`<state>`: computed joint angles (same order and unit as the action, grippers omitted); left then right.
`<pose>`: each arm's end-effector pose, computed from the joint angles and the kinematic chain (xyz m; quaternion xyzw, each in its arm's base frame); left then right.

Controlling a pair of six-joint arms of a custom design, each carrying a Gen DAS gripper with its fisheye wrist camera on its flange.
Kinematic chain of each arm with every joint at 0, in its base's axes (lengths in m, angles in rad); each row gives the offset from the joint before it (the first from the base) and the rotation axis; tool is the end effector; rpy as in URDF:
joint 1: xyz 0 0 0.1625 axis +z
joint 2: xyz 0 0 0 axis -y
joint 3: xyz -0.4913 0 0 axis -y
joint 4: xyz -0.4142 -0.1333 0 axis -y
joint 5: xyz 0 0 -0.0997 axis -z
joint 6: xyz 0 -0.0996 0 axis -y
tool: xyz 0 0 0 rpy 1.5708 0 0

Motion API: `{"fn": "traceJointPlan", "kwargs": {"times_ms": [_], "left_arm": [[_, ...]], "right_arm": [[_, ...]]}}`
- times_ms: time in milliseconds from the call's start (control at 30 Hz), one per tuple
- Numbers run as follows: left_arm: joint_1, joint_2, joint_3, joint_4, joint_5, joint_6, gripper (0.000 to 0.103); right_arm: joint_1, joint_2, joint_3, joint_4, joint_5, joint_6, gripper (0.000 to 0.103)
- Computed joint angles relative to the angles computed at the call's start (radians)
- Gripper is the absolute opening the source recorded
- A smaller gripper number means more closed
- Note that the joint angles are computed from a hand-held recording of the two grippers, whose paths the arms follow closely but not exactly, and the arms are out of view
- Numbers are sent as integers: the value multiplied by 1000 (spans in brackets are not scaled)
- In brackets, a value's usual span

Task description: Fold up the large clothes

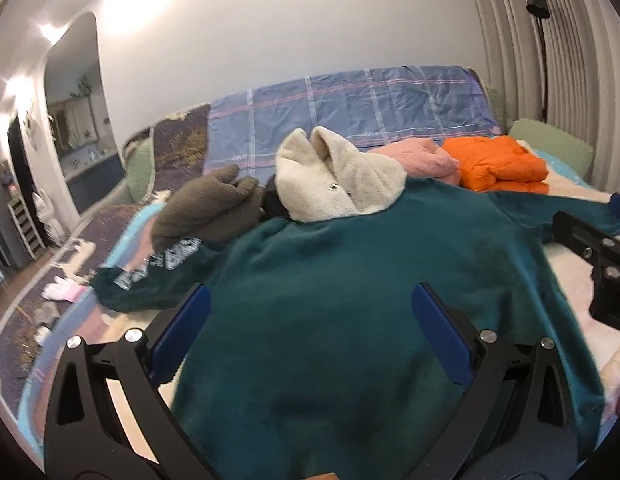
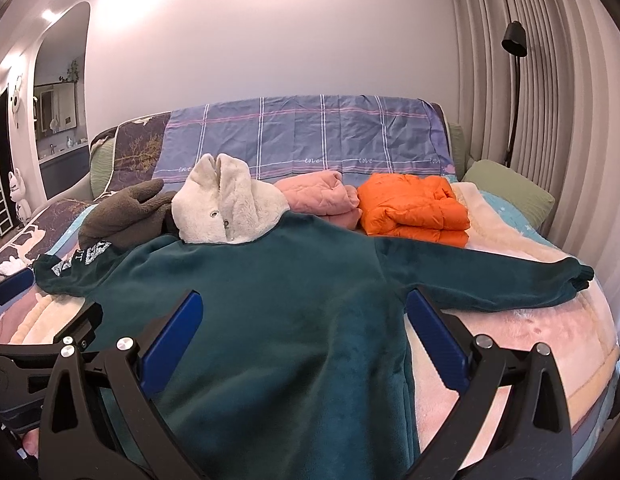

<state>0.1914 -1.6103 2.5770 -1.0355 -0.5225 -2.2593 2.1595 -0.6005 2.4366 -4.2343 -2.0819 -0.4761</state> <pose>-0.1282 -0.2485 0.2096 0.0395 0.7181 -0.4999 0.4826 0.3081 -0.3091 0.0550 0.3621 -0.8149 0.4014 0.2092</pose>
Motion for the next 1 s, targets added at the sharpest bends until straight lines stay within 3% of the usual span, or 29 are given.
{"fn": "traceJointPlan", "kwargs": {"times_ms": [667, 1000], "left_arm": [[-13, -157, 83, -170, 51, 166, 101], [6, -249, 80, -162, 80, 221, 86]], "right_arm": [[0, 10, -15, 22, -4, -9, 102], [-18, 9, -19, 32, -8, -9, 102]]}}
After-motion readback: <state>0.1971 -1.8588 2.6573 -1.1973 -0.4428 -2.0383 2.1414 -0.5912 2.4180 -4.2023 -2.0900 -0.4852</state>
